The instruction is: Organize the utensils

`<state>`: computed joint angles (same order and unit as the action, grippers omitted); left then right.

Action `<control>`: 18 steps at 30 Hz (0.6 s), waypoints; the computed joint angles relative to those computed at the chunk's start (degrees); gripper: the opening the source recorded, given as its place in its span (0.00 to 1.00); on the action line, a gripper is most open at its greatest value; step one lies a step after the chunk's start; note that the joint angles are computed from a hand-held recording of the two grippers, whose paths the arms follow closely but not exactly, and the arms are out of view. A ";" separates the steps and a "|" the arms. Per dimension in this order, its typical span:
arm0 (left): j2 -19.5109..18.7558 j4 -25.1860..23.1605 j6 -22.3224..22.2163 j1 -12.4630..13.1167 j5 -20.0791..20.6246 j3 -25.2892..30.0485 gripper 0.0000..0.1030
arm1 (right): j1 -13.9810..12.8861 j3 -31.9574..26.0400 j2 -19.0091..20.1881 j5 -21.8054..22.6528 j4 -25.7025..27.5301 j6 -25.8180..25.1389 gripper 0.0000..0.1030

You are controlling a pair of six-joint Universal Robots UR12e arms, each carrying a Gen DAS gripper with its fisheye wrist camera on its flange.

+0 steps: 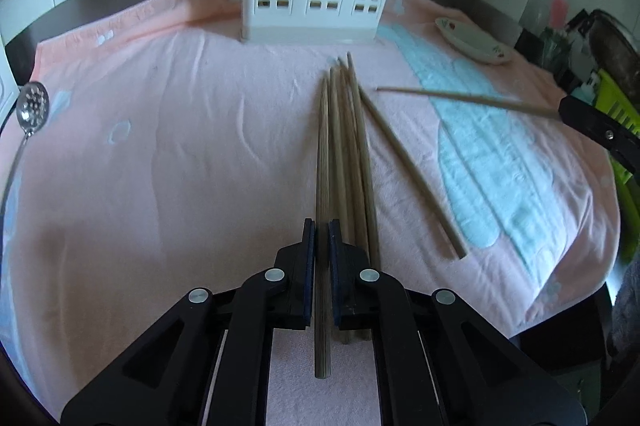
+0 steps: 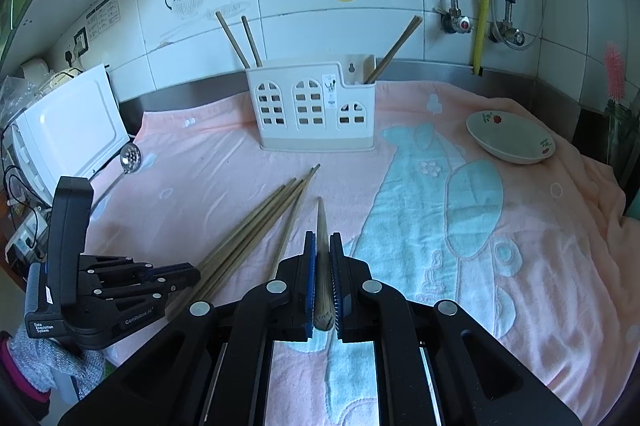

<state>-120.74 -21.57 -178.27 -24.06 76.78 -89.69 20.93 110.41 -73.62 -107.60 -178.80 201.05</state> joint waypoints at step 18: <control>2.30 7.82 0.80 0.77 -1.64 -0.17 0.06 | -1.05 2.28 -0.48 2.47 2.25 1.81 0.08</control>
